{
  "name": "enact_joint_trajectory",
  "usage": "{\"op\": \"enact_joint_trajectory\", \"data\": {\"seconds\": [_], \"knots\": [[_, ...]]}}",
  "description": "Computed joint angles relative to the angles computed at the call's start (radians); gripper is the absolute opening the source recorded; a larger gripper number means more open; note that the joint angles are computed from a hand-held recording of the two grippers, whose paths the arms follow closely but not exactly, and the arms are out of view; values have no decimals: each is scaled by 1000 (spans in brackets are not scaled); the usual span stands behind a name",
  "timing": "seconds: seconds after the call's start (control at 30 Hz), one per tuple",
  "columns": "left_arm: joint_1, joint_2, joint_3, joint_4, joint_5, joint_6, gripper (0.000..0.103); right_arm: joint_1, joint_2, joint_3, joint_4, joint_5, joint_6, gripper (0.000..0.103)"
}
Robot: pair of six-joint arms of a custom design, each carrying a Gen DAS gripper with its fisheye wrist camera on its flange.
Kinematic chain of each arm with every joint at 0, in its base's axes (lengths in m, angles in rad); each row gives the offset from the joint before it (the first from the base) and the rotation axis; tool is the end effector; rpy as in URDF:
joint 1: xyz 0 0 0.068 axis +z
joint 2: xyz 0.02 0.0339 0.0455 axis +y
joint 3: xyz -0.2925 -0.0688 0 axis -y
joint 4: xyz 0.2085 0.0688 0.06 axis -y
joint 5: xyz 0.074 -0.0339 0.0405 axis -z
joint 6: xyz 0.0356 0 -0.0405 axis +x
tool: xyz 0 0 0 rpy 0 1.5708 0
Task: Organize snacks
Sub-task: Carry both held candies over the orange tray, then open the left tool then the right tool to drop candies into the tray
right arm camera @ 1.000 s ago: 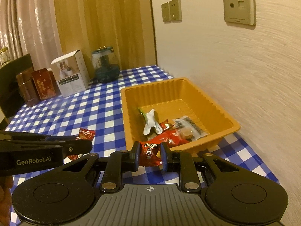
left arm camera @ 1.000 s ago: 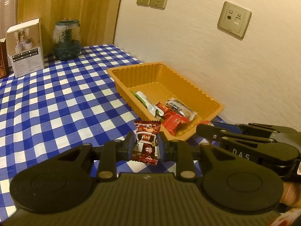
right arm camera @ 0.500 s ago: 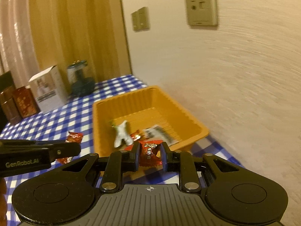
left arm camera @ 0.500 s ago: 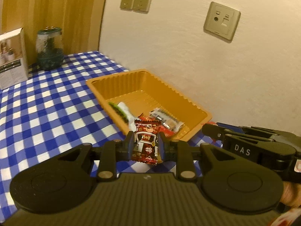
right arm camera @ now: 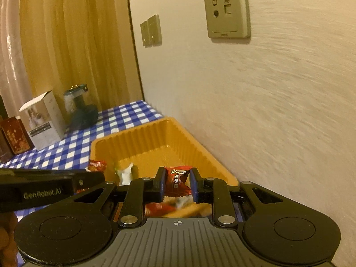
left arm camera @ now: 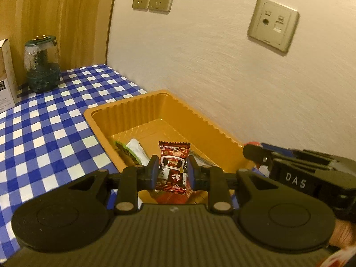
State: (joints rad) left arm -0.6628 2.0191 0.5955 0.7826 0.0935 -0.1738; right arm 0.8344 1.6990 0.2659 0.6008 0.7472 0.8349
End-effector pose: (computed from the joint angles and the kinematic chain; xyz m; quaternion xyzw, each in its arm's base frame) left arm 0.2537 -0.2023 0.1142 0.2365 0.8613 -0.2201 0.3923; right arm 0.1609 0.1414 0.1313 0.1319 0.8682 0.0205 0.4778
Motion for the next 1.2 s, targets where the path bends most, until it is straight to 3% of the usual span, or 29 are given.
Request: {"op": "enact_joint_trajectory", "data": {"seconds": [0.23,0.47,0.77,1.2], "knots": [[43,67,129,-70,16,13,24,-149,111,56,128,-148,-136,23],[89,113,226,-111,42,6,24,-224,193,143,174,-195,-204,23],[106,161,301,-147,61,-7,24,-302,296,242,184,-270,-238,23],[96,189,329,-151,52,-2,24,-336,328,267,183,-312,-226,23]]}}
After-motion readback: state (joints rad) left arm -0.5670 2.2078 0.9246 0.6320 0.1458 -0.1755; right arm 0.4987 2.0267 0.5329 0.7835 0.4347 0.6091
